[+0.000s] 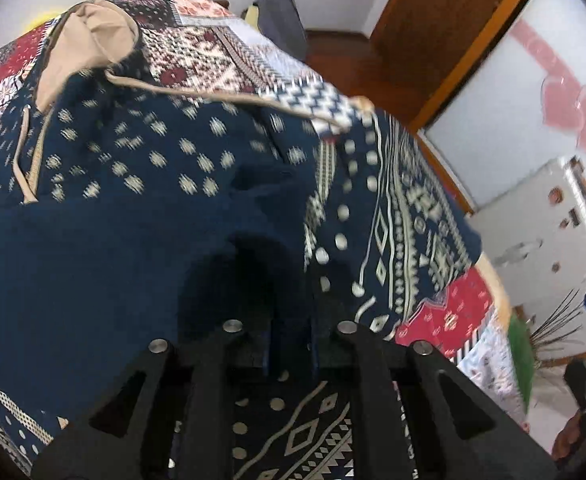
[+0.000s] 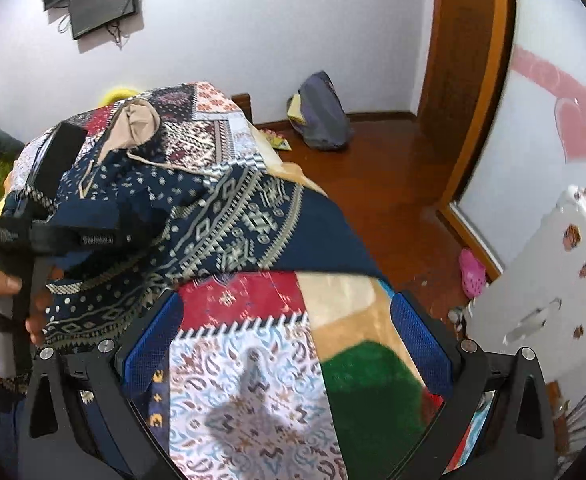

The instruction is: Fold large clothes

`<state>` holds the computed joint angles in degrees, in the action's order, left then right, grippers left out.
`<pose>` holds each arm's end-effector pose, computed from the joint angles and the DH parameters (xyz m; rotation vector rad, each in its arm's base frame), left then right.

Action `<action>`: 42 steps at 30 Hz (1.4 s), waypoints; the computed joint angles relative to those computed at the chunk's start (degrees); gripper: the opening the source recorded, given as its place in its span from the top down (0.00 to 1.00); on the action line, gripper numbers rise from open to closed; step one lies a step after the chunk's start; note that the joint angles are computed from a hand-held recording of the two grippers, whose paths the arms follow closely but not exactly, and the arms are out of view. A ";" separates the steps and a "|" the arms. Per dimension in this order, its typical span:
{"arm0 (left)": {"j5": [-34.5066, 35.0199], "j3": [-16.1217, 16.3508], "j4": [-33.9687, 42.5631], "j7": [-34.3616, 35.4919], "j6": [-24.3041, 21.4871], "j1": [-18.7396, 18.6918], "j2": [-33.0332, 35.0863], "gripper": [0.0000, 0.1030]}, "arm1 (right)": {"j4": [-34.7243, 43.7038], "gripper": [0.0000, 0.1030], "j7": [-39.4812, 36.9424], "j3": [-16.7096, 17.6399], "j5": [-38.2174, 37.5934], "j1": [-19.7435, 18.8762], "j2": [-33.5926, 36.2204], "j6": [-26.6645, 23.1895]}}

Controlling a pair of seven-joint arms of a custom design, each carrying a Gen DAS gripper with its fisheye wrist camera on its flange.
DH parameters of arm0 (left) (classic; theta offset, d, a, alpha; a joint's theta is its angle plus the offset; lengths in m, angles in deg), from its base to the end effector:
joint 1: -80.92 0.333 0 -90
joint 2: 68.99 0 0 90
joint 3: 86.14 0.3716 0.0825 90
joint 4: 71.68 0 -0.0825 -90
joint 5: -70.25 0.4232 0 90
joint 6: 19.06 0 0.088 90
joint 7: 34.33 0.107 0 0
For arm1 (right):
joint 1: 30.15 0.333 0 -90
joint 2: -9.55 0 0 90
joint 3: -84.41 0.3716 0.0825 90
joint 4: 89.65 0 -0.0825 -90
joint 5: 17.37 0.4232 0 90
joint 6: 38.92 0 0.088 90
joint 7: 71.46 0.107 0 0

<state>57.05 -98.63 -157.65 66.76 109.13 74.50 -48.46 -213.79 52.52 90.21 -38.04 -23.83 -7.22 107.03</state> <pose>0.7221 -0.2263 0.5506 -1.6814 2.5022 -0.7241 0.5218 0.1234 0.6344 -1.6703 1.9326 -0.7311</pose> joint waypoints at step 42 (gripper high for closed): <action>4.63 6.81 -15.25 3.77 15.16 10.09 -12.09 0.17 | 11.36 0.91 1.40 -8.08 37.13 -1.94 19.50 1.67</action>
<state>61.68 -91.82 -172.90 70.53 124.29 84.59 -60.55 -202.44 53.92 82.12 -0.91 -25.77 12.28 108.70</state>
